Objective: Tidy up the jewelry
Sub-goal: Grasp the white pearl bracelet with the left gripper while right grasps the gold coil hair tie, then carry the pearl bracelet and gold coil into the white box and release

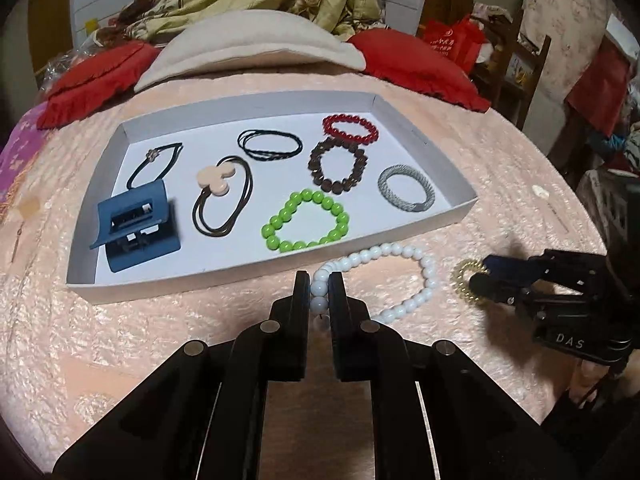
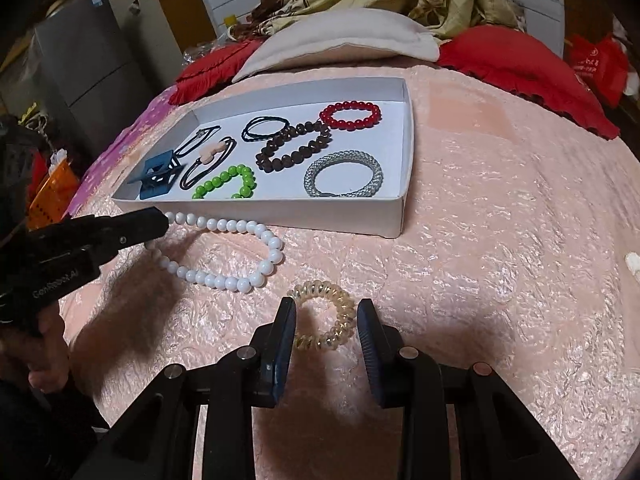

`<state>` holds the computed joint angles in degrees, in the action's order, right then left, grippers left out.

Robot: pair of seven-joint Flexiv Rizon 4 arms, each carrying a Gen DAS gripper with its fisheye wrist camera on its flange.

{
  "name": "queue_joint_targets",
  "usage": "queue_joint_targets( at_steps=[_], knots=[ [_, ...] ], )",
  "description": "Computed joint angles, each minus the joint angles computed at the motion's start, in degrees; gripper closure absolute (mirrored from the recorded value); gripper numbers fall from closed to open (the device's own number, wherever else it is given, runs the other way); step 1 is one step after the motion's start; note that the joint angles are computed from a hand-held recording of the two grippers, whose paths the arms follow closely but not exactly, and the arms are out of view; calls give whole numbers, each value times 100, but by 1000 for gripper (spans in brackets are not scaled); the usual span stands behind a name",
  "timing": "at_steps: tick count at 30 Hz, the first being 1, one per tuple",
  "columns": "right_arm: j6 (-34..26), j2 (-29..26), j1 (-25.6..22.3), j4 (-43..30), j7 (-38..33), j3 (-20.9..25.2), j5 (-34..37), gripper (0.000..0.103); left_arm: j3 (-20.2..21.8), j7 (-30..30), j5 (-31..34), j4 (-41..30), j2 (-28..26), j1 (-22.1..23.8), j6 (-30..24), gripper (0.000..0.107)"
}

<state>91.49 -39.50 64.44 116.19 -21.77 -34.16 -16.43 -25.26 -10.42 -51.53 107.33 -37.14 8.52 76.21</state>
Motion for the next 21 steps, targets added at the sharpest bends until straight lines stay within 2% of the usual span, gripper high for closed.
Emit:
queue_joint_targets(
  at_steps=[1,2,9,13,14,18,21],
  knots=[
    [-433,3,180,-21,91,-217,-268,77,6,3,5,7,5,-5,-8,99],
    [-583,-4,224,-60,18,-248,-243,77,-19,30,-23,23,12,7,10,99],
    [-762,71,66,-117,-7,-130,-1025,78,126,-76,66,-56,-45,-79,21,99],
    [-879,83,-102,-226,-4,31,-1404,93,203,-262,257,-109,-104,-125,66,99],
    [-917,99,-157,-248,36,92,-1457,93,179,-269,291,-99,-114,-113,116,99],
    [-620,157,-224,-116,438,63,-1625,94,81,-334,435,-74,-125,-18,144,99],
    [-61,87,234,129,773,-569,-1675,94,22,-393,509,-63,-131,39,171,99]
  ],
)
